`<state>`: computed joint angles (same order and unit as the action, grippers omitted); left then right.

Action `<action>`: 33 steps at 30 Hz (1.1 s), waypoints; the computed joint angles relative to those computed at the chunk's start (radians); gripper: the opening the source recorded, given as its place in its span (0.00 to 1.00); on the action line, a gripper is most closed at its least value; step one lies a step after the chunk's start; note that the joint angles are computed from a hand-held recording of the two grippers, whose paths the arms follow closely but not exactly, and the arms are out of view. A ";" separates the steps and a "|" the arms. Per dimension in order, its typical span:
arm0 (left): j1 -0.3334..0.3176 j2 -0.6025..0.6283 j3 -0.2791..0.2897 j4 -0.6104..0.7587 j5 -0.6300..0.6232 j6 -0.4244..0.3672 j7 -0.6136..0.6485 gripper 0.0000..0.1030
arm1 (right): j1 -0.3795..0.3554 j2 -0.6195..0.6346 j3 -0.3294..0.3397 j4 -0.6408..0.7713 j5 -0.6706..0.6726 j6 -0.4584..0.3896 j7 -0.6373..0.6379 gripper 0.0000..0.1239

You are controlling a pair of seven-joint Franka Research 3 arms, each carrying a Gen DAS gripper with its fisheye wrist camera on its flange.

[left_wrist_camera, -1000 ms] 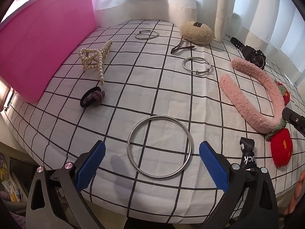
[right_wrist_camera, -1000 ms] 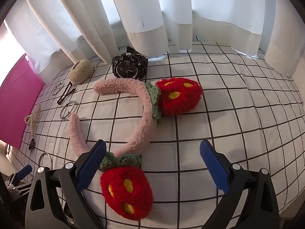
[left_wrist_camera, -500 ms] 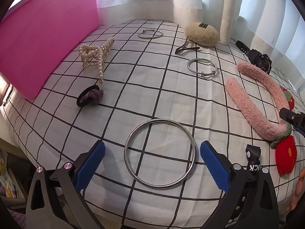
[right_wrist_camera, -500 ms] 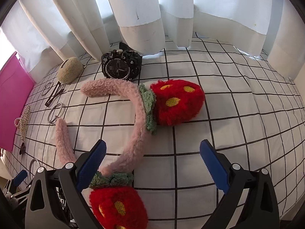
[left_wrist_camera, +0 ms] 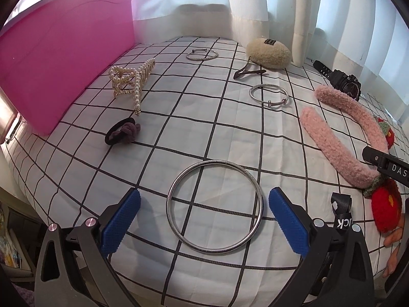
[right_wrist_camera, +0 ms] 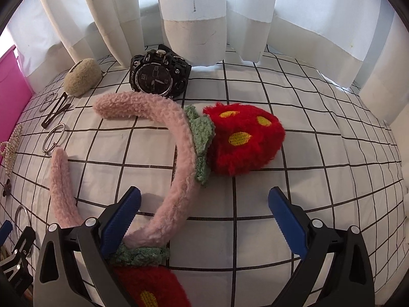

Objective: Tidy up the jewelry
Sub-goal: 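Move the right gripper to the pink strawberry headband and grasp it, then lift the headband with the right gripper and carry it into the pink tub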

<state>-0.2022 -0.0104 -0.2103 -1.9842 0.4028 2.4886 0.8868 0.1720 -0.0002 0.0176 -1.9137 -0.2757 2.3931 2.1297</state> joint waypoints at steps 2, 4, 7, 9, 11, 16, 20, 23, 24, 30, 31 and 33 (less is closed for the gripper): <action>0.000 -0.004 0.000 -0.007 0.015 0.010 -0.016 0.95 | 0.001 -0.006 0.001 -0.013 -0.018 0.017 0.020 0.76; 0.000 -0.008 -0.001 -0.014 0.023 0.015 -0.027 0.95 | 0.003 -0.006 0.004 -0.009 -0.017 0.006 0.018 0.76; 0.000 -0.018 -0.001 -0.026 0.020 0.027 -0.025 0.92 | 0.004 -0.011 0.005 -0.016 0.013 0.022 -0.030 0.75; -0.001 -0.028 -0.003 -0.038 0.023 0.039 -0.022 0.83 | 0.006 -0.023 0.008 -0.033 0.013 0.046 -0.042 0.68; -0.004 -0.035 -0.006 -0.046 0.023 0.054 -0.009 0.73 | 0.009 -0.032 0.014 -0.040 0.005 0.062 -0.050 0.52; -0.006 -0.034 -0.009 -0.046 0.029 0.062 -0.007 0.68 | 0.017 -0.034 0.025 -0.031 -0.006 0.059 -0.053 0.14; -0.006 -0.033 -0.010 -0.041 0.044 0.056 -0.008 0.68 | 0.009 -0.055 0.019 -0.063 0.045 0.108 -0.073 0.08; -0.006 -0.039 -0.009 -0.044 0.048 0.065 -0.010 0.68 | 0.001 -0.058 0.016 -0.072 0.077 0.136 -0.108 0.08; -0.005 -0.044 -0.009 -0.048 0.050 0.071 -0.011 0.68 | -0.001 -0.060 0.016 -0.074 0.077 0.143 -0.110 0.08; 0.001 -0.052 -0.007 -0.039 0.060 0.088 -0.017 0.68 | -0.017 -0.077 0.025 -0.079 0.031 0.184 -0.068 0.08; 0.002 -0.052 -0.007 -0.037 0.059 0.087 -0.014 0.68 | -0.020 -0.077 0.026 -0.076 0.026 0.186 -0.064 0.08; 0.005 -0.052 -0.005 -0.031 0.056 0.088 -0.012 0.68 | -0.023 -0.079 0.026 -0.069 0.020 0.190 -0.060 0.08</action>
<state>-0.1975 -0.0626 -0.2156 -2.0149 0.4586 2.5763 0.8749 0.1487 -0.0791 0.0441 -1.9829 -0.2557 2.5826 2.0698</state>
